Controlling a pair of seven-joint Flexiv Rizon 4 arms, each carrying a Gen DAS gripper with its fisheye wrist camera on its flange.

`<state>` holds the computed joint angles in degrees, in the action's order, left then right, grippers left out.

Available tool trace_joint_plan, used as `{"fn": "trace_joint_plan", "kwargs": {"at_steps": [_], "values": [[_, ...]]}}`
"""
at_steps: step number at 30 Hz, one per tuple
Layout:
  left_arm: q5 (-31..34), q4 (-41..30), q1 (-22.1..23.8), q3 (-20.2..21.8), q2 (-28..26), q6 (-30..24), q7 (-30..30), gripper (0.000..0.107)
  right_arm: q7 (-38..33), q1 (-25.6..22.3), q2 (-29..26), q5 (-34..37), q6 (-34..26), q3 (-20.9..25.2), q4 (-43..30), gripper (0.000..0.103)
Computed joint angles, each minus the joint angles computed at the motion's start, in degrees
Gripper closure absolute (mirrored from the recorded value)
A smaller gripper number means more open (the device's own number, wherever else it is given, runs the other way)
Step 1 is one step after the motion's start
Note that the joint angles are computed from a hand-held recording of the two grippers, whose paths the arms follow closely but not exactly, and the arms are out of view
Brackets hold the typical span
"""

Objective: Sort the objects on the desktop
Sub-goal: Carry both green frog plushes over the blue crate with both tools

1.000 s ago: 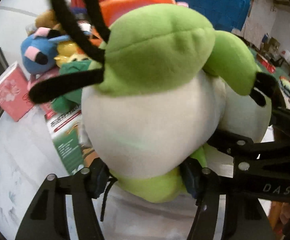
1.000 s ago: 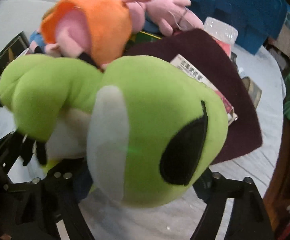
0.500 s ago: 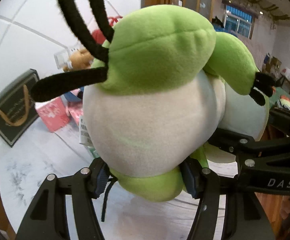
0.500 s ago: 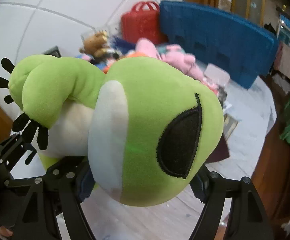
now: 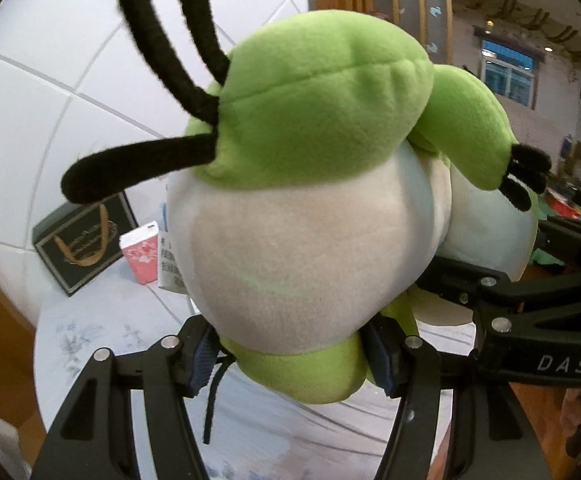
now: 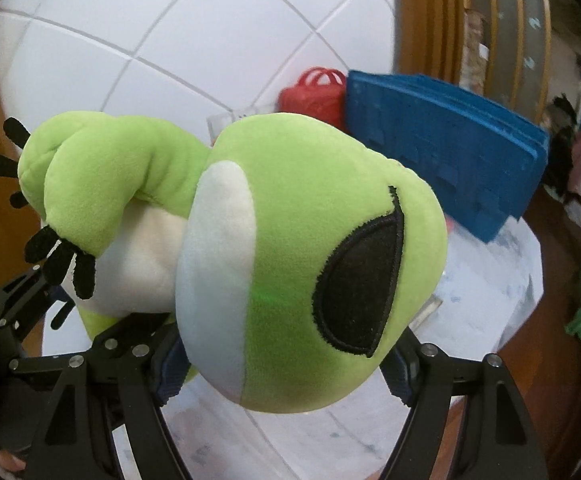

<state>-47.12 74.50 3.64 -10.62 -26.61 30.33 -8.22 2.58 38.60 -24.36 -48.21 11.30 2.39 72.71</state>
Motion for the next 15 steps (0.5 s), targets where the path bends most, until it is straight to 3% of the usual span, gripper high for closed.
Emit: {"fn": "trace_joint_plan", "kwargs": {"at_steps": [7,15], "values": [[-6.83,18.34,-5.03,2.71,14.63,11.58,-0.34,0.045,-1.06,-2.60,11.29,-3.60,5.74,4.45,13.59,0.024],[-6.10,25.07,-12.00,4.20,20.46,19.59,-4.47,0.045,-3.16,-7.71,22.09,-3.53,9.21,9.60,24.66,0.024]]}}
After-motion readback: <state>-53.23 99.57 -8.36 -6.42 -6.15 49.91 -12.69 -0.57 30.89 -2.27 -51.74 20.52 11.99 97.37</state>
